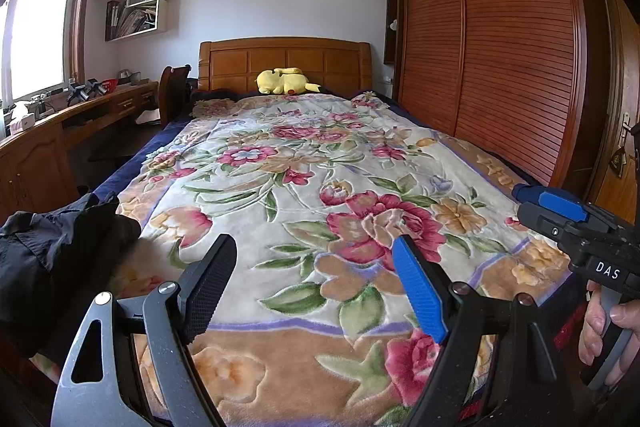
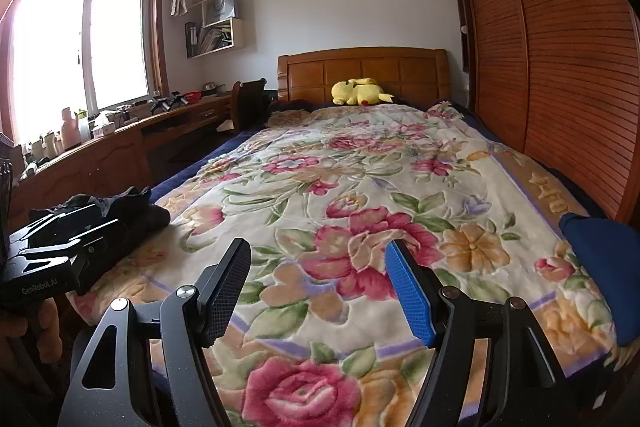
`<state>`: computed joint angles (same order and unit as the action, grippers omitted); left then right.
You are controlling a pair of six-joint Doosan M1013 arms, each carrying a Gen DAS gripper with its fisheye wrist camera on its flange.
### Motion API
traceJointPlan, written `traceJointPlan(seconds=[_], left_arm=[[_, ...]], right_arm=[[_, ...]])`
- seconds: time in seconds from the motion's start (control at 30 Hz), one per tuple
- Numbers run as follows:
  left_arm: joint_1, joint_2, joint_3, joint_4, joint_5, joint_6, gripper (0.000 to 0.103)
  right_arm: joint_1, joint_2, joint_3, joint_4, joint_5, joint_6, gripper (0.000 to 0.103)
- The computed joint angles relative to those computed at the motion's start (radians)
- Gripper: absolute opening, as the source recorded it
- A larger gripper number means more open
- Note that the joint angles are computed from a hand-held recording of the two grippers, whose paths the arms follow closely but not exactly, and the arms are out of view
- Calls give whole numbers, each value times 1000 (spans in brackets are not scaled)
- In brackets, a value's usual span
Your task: Fold large clothes
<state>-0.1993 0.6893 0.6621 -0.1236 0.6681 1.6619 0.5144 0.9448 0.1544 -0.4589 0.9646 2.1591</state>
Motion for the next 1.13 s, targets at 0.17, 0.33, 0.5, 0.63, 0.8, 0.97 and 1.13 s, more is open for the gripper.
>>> traceJointPlan(seconds=[0.17, 0.33, 0.5, 0.63, 0.8, 0.97, 1.13], left_arm=[[1, 0, 1, -4, 0, 4, 81], [0, -1, 3, 1, -1, 0, 81], [0, -3, 5, -1, -3, 0, 81], [2, -3, 5, -6, -3, 6, 81], [2, -3, 5, -5, -3, 4, 81], [1, -4, 7, -4, -5, 0, 81], [2, -4, 7, -6, -5, 2, 81]], right_arm=[[-1, -9, 19, -2, -11, 6, 72], [-2, -10, 21, -1, -13, 4, 72], [-3, -12, 25, 3, -15, 1, 72], [-2, -12, 25, 2, -16, 3, 72], [-2, -12, 26, 2, -16, 3, 72], [-4, -19, 41, 3, -26, 2, 72], [-4, -22, 48, 2, -30, 3, 72]])
